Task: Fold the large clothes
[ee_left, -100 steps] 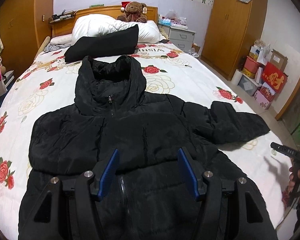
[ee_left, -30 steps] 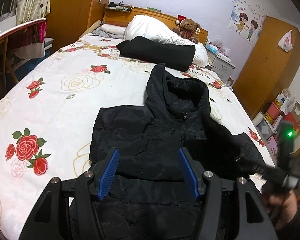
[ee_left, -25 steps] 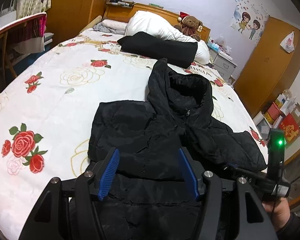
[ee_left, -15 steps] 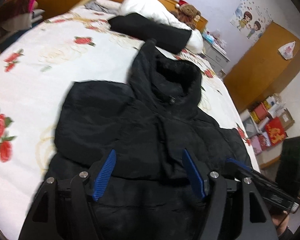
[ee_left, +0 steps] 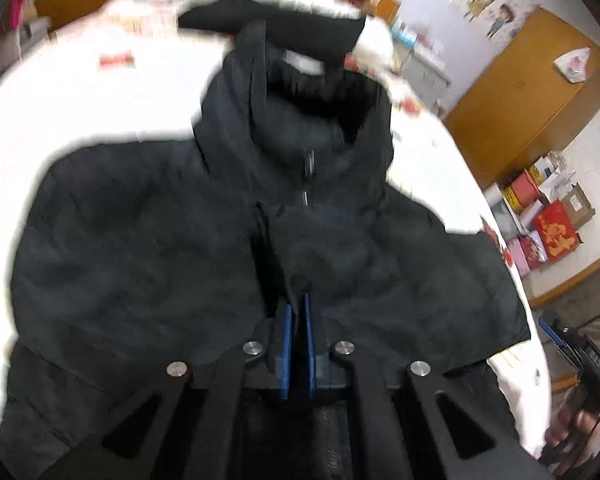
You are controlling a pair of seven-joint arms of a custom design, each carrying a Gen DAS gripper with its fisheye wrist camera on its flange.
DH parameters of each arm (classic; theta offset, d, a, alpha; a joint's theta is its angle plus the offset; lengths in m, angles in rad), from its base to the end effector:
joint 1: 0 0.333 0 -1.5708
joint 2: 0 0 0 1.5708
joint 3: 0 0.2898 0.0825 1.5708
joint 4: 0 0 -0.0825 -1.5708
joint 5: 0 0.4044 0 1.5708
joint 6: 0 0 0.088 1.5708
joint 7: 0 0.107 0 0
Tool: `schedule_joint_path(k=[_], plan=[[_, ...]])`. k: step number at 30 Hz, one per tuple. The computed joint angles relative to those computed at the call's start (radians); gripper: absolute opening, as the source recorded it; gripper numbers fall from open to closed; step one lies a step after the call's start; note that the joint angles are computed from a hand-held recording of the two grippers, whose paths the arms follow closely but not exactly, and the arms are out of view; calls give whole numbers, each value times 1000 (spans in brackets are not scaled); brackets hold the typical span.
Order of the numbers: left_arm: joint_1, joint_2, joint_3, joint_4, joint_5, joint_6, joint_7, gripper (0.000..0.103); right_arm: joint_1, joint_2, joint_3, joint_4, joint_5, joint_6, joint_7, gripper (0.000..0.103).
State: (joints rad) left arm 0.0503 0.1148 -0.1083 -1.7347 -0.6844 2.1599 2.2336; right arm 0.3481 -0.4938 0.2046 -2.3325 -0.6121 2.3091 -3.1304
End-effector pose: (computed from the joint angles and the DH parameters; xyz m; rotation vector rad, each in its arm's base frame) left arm 0.6431 -0.0600 0.5139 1.5943 -2.4497 1.0644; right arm 0.4072 0.2483 0.5437 -1.0311 2.2566 -0.6428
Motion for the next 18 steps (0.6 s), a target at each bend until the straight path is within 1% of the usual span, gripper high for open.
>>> schedule_joint_path(k=[1,2,3,6,8,10,12,16,18], plan=[[2,-18,2,-18,-7,37,21,6,-2,-9,-1,-7,-4,-2,2,36],[6,-25,5,-21,-10,55,35,6,-4,-8,-1,-3,-7,-3,-2,30],[8,-19,9,-13,-6,61,34,5,-4,-6,-4,1,-8,-3,-10,28],[16,7,18,8,38,87,24,5,-12,49,-18,36,-16,33,-47,27],[22,29,22,24,61,88,5,5,-9,115,-30,76,-7,55,-95,24],[25,45,22,32,83,105,-7,5,0,181,-50,105,32,75,-154,20],[26,59,22,34,106,130,-16,5,6,240,-65,129,76,83,-205,20],[22,87,14,30,143,175,0,6,10,302,-75,147,117,109,-251,19],[15,96,8,15,157,187,9,6,10,338,-79,164,135,100,-280,19]])
